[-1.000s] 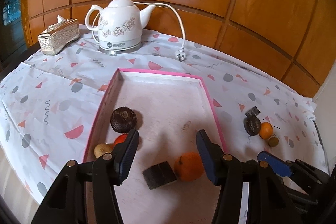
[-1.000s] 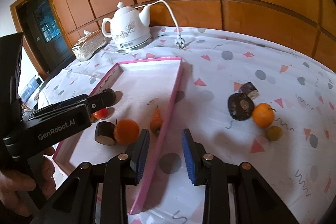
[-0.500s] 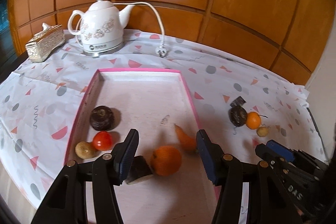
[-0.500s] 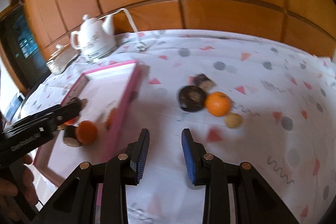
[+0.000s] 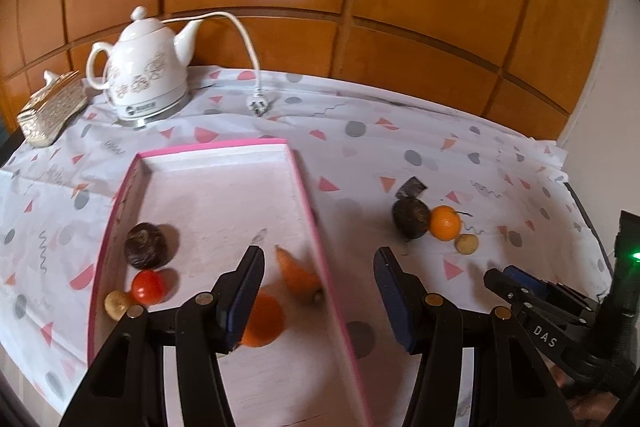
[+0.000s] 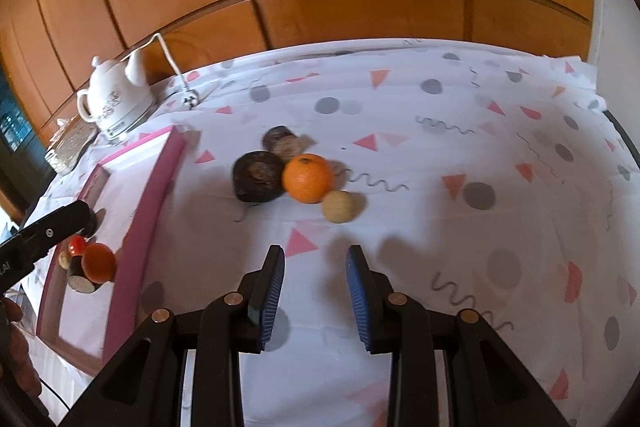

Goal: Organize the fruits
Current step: 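Withdraw both tools from the tray toward the produce left on the cloth, then grasp the second dark round fruit with the left tool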

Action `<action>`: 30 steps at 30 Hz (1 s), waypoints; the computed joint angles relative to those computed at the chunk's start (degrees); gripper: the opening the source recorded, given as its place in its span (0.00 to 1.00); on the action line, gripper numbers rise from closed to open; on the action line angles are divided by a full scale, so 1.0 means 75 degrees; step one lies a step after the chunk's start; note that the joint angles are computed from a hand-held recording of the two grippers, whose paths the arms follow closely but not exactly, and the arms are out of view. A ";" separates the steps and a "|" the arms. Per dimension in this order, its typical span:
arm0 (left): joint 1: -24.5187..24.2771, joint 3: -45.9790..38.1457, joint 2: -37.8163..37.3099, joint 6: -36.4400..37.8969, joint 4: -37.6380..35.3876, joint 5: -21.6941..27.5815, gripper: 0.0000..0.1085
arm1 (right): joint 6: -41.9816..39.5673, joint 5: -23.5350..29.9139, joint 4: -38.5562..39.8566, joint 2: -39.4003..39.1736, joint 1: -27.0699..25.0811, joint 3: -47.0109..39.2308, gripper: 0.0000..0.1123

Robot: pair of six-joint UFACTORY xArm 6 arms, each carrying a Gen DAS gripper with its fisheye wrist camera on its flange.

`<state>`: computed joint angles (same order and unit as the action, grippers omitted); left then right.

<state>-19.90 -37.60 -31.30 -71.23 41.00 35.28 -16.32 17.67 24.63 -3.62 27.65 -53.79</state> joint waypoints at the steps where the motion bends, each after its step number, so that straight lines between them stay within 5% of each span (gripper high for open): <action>1: -0.0006 -0.0060 0.0076 0.0027 -0.0032 -0.0027 0.53 | 0.0019 -0.0016 -0.0004 0.0003 -0.0026 0.0010 0.29; 10: 0.0129 -0.0605 0.0946 0.0913 -0.0875 -0.0559 0.52 | 0.0037 -0.0147 0.0146 0.0006 -0.0295 0.0062 0.29; 17: 0.0206 -0.1288 0.2035 0.1823 -0.1741 -0.1000 0.41 | -0.0050 -0.0150 0.0254 0.0071 -0.0372 0.0022 0.29; 30: 0.0460 -0.2328 0.3677 0.2785 -0.3343 -0.1829 0.41 | -0.0084 -0.0182 0.0165 0.0128 -0.0399 -0.0035 0.29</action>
